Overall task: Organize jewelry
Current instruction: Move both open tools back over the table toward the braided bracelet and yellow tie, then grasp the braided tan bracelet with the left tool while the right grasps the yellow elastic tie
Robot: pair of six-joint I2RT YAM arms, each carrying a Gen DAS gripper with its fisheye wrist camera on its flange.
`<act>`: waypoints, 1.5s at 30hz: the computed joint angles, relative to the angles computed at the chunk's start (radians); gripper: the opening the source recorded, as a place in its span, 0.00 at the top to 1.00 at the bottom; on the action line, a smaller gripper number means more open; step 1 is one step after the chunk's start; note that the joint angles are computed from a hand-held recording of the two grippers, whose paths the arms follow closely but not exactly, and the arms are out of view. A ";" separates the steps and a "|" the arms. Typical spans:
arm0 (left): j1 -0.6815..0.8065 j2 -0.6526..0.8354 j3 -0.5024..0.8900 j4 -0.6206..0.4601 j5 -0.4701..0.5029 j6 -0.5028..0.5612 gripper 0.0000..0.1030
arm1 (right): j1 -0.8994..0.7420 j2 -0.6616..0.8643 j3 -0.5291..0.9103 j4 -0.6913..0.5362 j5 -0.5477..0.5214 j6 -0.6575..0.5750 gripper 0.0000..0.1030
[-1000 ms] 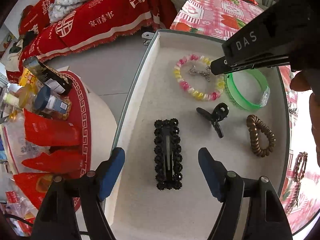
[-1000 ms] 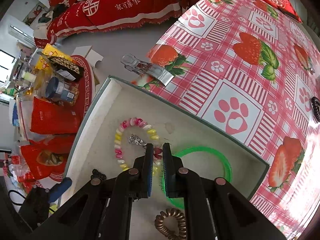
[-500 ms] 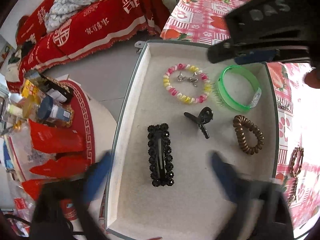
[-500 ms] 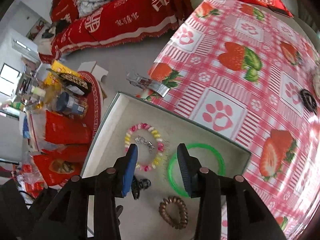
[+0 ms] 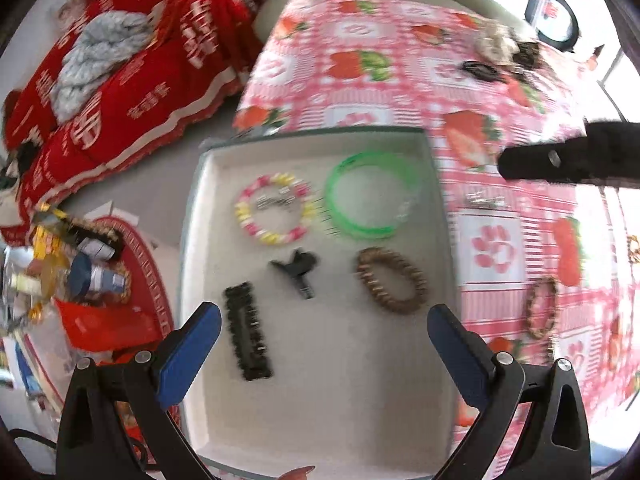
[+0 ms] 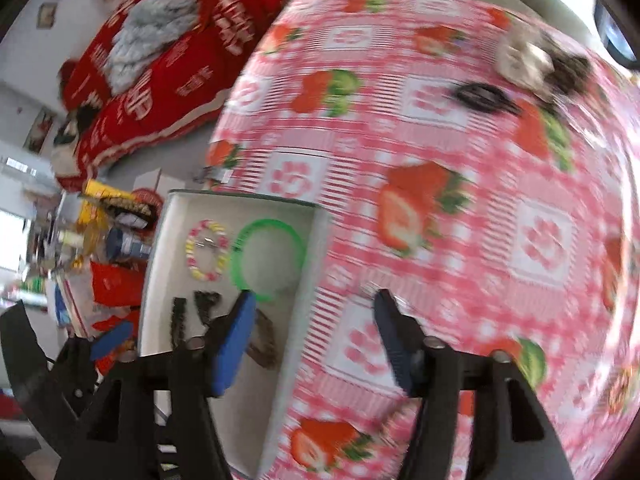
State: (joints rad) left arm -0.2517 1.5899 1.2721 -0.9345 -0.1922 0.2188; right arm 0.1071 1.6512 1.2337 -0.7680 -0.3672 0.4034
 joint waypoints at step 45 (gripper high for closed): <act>-0.460 0.354 0.045 -0.012 0.027 -0.268 0.03 | -1.152 -0.040 -0.375 -0.024 0.175 -0.631 0.29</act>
State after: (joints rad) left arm -0.7121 1.9439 1.3173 -0.9463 -0.1648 -0.0489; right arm -1.0445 1.6108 0.8582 -0.7924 -0.1925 -0.2280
